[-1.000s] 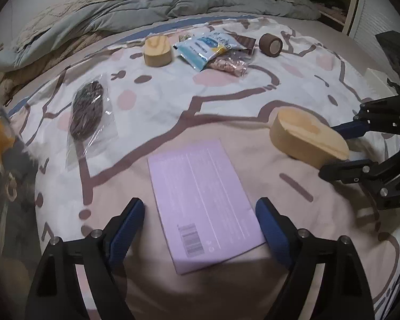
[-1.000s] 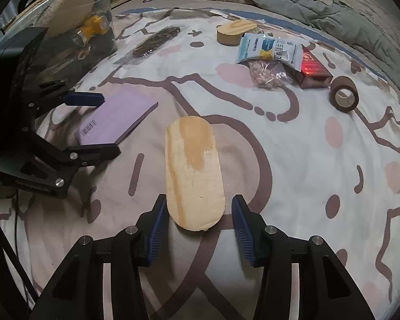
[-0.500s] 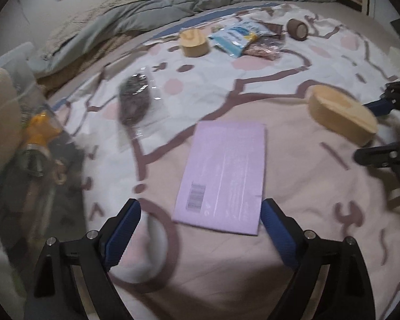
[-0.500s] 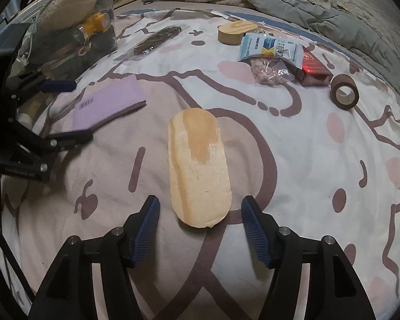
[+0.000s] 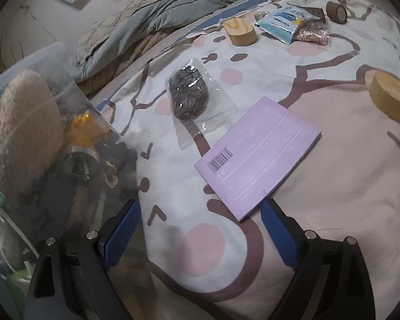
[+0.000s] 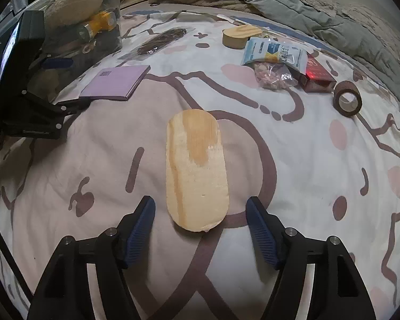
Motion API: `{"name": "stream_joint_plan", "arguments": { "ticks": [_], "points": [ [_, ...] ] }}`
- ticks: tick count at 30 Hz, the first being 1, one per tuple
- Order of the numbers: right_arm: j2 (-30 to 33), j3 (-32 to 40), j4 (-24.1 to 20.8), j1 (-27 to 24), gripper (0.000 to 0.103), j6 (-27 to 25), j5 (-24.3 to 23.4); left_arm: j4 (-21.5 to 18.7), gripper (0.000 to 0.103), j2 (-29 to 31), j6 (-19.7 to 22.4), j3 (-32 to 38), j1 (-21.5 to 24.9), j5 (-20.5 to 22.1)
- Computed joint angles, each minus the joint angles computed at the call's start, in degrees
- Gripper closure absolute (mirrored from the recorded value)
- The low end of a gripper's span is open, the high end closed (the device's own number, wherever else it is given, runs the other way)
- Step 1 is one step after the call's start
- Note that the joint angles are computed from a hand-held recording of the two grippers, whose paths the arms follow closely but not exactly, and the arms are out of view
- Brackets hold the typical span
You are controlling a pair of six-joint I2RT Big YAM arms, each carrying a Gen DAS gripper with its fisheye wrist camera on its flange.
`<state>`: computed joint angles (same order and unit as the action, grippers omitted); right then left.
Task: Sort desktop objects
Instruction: 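Grasp the pink card with the left tool while the right tool holds the wooden piece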
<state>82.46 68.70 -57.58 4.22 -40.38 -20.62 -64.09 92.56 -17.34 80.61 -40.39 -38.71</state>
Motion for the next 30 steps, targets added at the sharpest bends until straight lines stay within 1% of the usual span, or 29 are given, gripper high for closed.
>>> {"name": "stream_joint_plan", "arguments": {
  "ticks": [2, 4, 6, 8, 10, 13, 15, 17, 19, 20, 22, 28, 30],
  "points": [
    [0.7, 0.8, -0.7, -0.2, 0.031, -0.8, -0.4, 0.0, 0.008, 0.0, 0.0, 0.2, 0.1, 0.4],
    [1.3, 1.5, -1.0, -0.4, 0.031, -1.4, -0.3, 0.5, 0.007, -0.4, 0.0, 0.6, 0.6, 3.2],
    [1.8, 2.3, -0.8, -0.7, 0.031, -1.2, 0.2, 0.3, 0.007, -0.6, -1.3, 1.2, 1.2, 6.1],
    [2.8, 3.3, -1.4, -1.4, 0.03, -1.0, 0.0, -0.3, 0.004, -0.5, -3.1, 2.0, 1.6, 8.2],
    [3.0, 3.5, -1.2, -1.6, 0.03, -1.0, 0.0, -1.8, 0.004, 0.3, -3.9, 2.9, 1.6, 8.3],
    [3.3, 3.9, -0.9, -1.7, 0.03, -1.6, 0.7, -4.9, 0.004, 1.9, -4.0, 4.1, 1.1, 5.6],
    [3.9, 4.5, -0.9, -2.0, 0.03, -1.5, 1.1, -5.5, 0.004, 2.6, -2.8, 4.2, 0.2, 1.5],
    [4.3, 5.0, -0.2, -2.4, 0.03, -0.8, 1.9, -5.1, 0.004, 3.0, -0.3, 4.0, -0.7, -3.8],
    [5.4, 5.9, 0.7, -2.9, 0.03, 1.4, 2.8, -4.4, 0.004, 3.6, 2.0, 3.8, -1.2, -7.3],
    [6.0, 6.6, 0.8, -3.1, 0.03, 2.5, 2.9, -4.2, 0.004, 3.9, 2.5, 3.8, -1.2, -8.2],
    [6.9, 7.5, 1.7, -3.1, 0.03, 4.5, 4.1, -4.0, 0.004, 4.3, 2.7, 4.2, -0.8, -8.5],
    [9.1, 9.8, 3.3, -2.4, 0.03, 8.0, 6.4, -4.6, 0.002, 6.3, 3.2, 6.2, 0.6, -10.4],
    [9.9, 10.5, 3.7, -2.1, 0.028, 8.9, 7.1, -5.1, 0.002, 6.5, 2.8, 6.5, 0.7, -10.2]
  ]
}}
